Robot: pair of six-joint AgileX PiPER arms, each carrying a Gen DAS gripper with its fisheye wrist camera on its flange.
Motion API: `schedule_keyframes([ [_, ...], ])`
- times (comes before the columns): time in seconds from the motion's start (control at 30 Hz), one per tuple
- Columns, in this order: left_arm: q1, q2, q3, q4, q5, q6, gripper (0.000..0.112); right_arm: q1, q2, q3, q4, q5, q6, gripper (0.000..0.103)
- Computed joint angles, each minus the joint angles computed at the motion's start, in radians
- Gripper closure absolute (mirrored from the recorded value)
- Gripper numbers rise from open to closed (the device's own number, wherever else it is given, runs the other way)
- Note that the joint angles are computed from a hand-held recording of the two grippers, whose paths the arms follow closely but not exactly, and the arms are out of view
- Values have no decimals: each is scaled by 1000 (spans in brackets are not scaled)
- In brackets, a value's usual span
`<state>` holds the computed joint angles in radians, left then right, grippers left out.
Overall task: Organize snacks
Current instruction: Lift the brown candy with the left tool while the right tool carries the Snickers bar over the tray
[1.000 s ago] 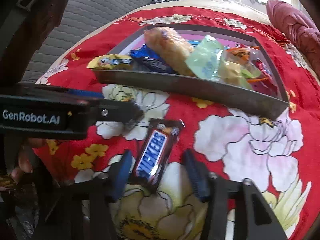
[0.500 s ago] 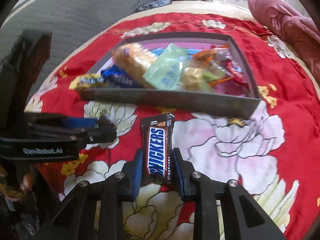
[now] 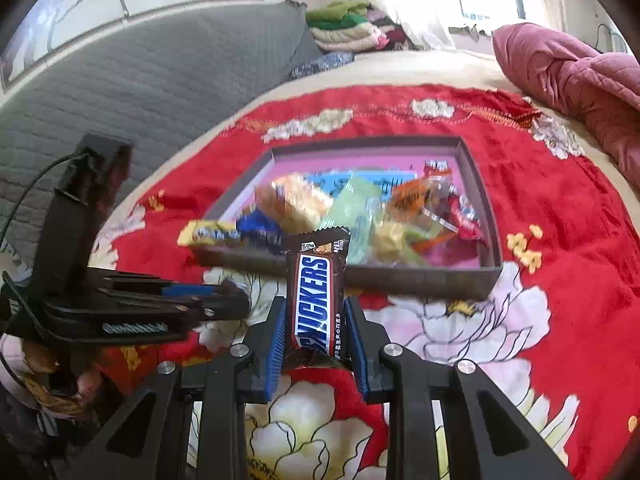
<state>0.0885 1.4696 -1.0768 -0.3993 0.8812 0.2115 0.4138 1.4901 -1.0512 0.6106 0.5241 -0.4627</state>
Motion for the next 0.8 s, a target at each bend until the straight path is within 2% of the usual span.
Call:
schedule_keyframes([
  [0.17,67,-28,-58,8,20,-4,83,-26,-11,0,43,-27,-36,74],
  [0.37,110,-12,-101,24,7,-25,83,-48,1,-16,61,-51,-51,74],
  [0.8,36,94,-202,121,-50,-149,82,-72,60,-66,77,-135,-72,74],
])
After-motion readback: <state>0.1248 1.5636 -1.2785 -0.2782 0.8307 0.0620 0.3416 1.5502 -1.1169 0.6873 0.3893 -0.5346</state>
